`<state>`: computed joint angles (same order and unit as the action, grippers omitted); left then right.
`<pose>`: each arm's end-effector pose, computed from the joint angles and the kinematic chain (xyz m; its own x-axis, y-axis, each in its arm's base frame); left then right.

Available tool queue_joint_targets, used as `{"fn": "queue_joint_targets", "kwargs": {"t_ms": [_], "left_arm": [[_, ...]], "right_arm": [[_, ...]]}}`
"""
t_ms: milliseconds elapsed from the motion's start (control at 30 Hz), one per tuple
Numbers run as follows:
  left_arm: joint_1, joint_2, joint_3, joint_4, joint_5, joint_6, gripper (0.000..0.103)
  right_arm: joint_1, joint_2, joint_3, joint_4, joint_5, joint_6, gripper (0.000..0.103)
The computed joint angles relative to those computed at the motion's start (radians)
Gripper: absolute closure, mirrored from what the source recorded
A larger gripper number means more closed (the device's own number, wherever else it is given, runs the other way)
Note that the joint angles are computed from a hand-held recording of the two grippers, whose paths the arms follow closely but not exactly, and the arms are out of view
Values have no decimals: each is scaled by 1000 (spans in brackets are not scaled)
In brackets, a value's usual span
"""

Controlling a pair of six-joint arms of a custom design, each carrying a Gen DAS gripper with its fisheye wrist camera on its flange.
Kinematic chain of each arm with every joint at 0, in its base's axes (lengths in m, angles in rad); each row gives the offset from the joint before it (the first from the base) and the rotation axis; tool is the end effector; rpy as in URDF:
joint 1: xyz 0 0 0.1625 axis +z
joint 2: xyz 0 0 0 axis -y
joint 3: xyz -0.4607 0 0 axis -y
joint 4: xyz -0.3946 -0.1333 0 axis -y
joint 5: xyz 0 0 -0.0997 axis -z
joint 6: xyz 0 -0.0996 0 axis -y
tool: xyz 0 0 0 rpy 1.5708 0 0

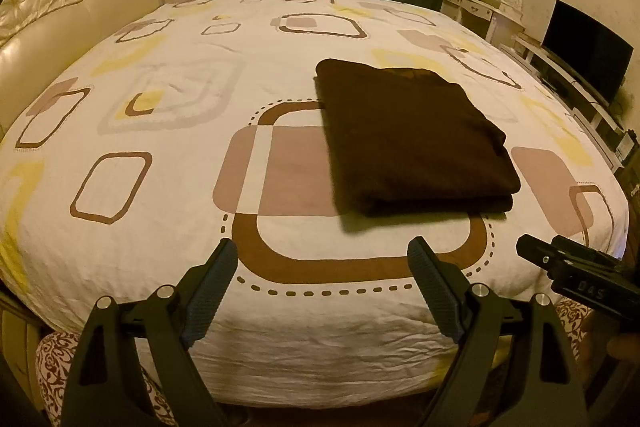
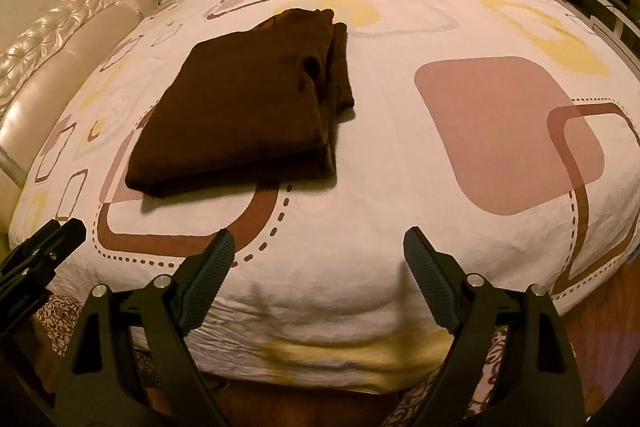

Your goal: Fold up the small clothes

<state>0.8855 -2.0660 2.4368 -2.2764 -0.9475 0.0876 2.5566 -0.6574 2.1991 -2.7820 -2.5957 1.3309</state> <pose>-0.0224 -0.3299 0.3812 -0.6949 0.4280 -0.5779 0.6611 0.6965 -0.2791 0.4048 -0.2104 -0.0317 -0.7792 0.3681 0.5073 -0.1335 0.6933 -0.7082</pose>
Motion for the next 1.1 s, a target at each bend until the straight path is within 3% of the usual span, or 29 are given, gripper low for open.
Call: {"fn": "queue_joint_targets", "kwargs": {"t_ms": [1100], "left_arm": [[-22,1,6,9,48,-13,17]], "right_arm": [[-5,17,-5,-22,38,-10,17]]}}
